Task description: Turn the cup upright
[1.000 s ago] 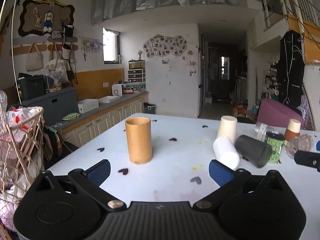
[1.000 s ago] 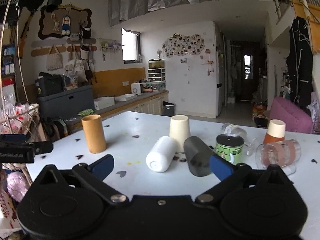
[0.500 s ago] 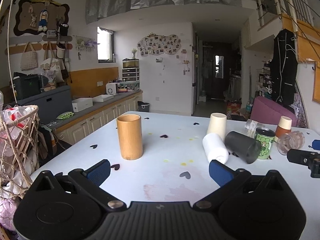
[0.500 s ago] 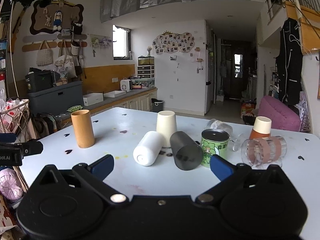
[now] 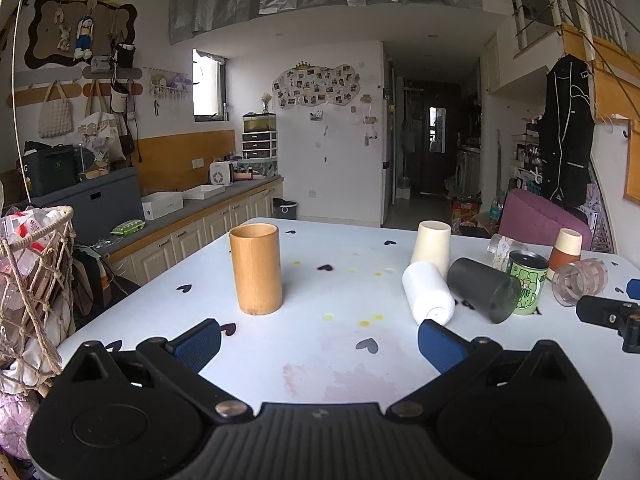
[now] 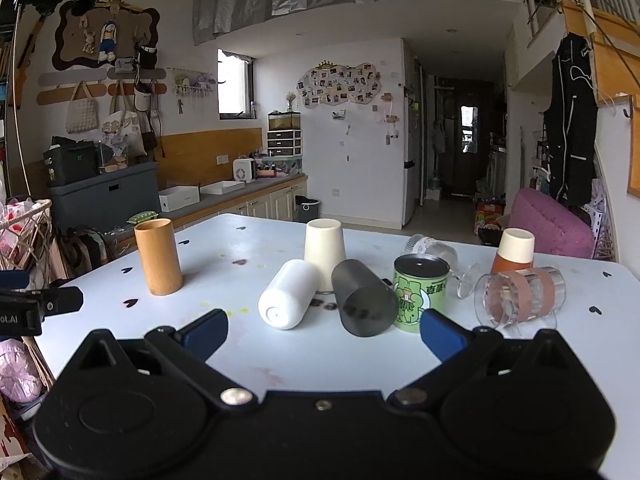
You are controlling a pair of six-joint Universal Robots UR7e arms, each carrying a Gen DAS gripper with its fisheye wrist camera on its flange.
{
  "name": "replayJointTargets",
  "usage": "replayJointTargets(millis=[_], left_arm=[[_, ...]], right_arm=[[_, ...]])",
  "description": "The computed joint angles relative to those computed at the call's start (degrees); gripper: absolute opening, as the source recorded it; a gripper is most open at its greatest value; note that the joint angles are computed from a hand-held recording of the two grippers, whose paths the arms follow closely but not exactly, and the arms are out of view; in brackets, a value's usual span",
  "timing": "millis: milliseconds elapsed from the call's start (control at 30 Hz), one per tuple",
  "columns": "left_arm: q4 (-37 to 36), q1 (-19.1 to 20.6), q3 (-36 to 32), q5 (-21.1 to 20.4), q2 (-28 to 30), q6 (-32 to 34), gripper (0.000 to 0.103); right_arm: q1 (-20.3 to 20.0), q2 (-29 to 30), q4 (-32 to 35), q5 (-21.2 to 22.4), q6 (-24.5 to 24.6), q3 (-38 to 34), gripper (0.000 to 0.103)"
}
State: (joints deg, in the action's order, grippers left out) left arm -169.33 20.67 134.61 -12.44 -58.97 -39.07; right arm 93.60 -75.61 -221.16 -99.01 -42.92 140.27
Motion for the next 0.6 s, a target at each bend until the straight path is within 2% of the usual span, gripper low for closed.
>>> replayJointTargets(millis=[600], left_arm=[[0.49,0.04,-0.05,-0.16,-0.17,-0.50,0.103]], right_arm=[[-0.29,-0.07,-0.74,-0.28,-0.09,0.08,0.103]])
